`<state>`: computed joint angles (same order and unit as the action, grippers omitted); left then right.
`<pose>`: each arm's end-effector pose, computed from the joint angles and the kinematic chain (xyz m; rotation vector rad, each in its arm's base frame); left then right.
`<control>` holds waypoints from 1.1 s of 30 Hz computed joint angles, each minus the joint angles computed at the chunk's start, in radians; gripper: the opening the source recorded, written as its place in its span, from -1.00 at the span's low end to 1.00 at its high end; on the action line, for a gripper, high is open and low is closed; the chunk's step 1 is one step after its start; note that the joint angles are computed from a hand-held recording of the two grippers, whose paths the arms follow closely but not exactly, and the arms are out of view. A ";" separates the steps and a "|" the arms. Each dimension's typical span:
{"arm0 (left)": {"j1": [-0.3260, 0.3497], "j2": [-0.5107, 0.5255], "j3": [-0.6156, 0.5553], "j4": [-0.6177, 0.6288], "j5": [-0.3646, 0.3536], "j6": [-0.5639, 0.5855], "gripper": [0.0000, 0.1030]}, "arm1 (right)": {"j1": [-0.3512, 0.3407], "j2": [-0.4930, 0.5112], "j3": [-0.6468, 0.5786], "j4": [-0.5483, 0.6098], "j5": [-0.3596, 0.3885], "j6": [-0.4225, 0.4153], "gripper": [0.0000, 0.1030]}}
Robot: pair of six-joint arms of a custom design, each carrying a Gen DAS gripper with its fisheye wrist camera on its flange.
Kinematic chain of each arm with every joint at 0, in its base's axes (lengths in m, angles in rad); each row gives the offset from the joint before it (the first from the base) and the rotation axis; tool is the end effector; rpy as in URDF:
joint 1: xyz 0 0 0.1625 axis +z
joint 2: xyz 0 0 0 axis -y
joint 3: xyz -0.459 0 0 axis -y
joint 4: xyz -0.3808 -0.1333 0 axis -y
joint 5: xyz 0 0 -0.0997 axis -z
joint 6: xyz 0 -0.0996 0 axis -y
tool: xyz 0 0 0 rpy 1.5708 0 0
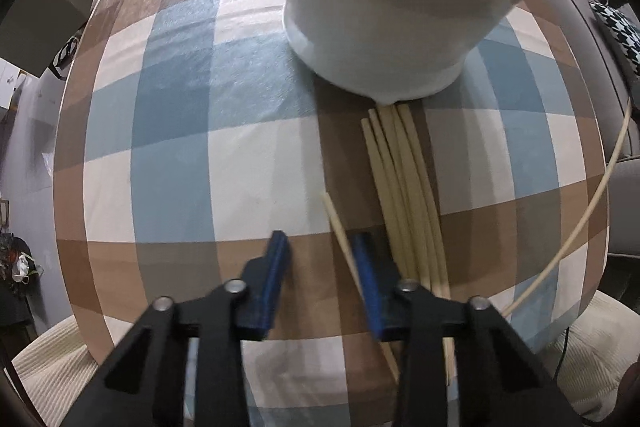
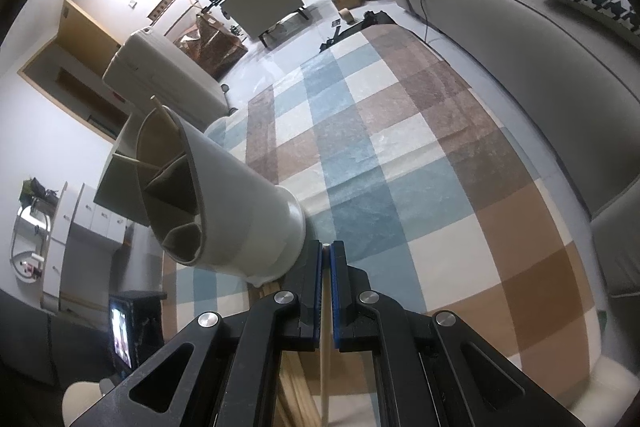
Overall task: Organize utensils
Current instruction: 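Hold the chopstick in the right gripper while the left gripper approaches the bundle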
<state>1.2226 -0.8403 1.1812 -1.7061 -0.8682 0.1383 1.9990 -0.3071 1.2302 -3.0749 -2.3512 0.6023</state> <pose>-0.0692 -0.7698 0.2823 0.6713 2.3254 0.1553 0.3853 -0.6919 -0.0069 -0.5225 -2.4588 1.1547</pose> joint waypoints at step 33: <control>0.036 0.010 -0.124 0.129 -0.157 -0.074 -0.14 | 0.048 0.043 -0.079 -0.009 -0.075 -0.138 -0.94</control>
<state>1.2587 -0.8303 1.0576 -1.5774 -1.0253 0.0646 2.0466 -0.2640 1.1510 -3.0835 -2.4261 0.4642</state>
